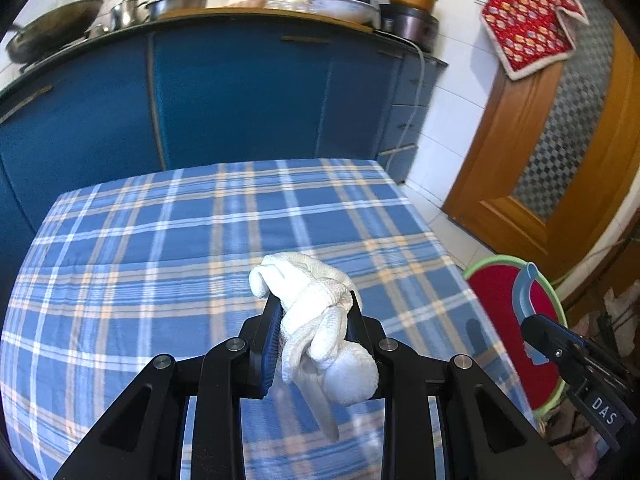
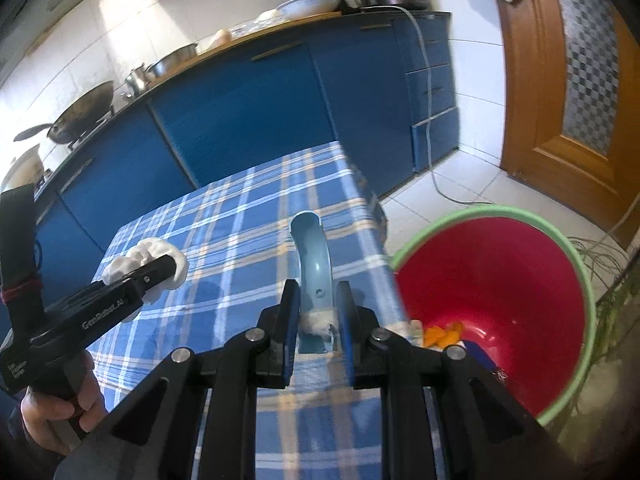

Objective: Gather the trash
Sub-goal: 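Carry the white cloth and blue plastic piece in both tools over the red bucket, then open the left tool dropping the cloth into the bucket while the right tool drops the plastic piece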

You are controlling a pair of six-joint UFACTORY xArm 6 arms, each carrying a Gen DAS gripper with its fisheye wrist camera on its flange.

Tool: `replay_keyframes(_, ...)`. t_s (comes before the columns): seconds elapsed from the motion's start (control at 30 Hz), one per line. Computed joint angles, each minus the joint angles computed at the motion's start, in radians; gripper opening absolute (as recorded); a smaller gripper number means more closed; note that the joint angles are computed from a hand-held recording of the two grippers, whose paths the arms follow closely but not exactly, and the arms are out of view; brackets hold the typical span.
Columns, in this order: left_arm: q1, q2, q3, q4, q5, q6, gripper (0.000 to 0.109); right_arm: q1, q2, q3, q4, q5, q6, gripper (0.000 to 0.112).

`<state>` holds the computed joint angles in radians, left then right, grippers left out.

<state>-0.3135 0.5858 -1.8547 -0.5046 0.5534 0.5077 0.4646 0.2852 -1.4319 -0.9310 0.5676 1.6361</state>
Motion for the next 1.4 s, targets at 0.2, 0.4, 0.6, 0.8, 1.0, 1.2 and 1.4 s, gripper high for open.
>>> replay_keyframes(0.2, -0.037, -0.034, 0.037, -0.035, 0.010, 0.045, 0.029, -0.012, -0.085, 0.110, -0.051, 0.007, 0.092, 0.021)
replay_keyframes(0.4, -0.079, -0.056, 0.063, -0.095, 0.024, 0.114, 0.029, -0.022, -0.157, 0.201, -0.084, 0.025, 0.165, 0.021)
replay_keyframes(0.6, -0.117, -0.055, 0.064, -0.131, 0.058, 0.154, 0.029, -0.042, -0.224, 0.296, -0.099, 0.037, 0.233, 0.021)
replay_keyframes(0.8, -0.149, -0.044, 0.057, -0.167, 0.083, 0.203, 0.029, -0.067, -0.259, 0.366, -0.078, 0.031, 0.269, 0.021)
replay_keyframes(1.0, -0.177, -0.025, 0.045, -0.176, 0.109, 0.224, 0.029, -0.080, -0.273, 0.409, -0.055, 0.028, 0.293, 0.022)
replay_keyframes(1.2, -0.199, 0.003, 0.022, -0.175, 0.128, 0.235, 0.030, -0.096, -0.304, 0.458, -0.056, 0.013, 0.340, 0.028)
replay_keyframes(1.4, -0.214, 0.022, 0.005, -0.175, 0.148, 0.259, 0.032, -0.091, -0.339, 0.493, -0.087, 0.020, 0.386, 0.028)
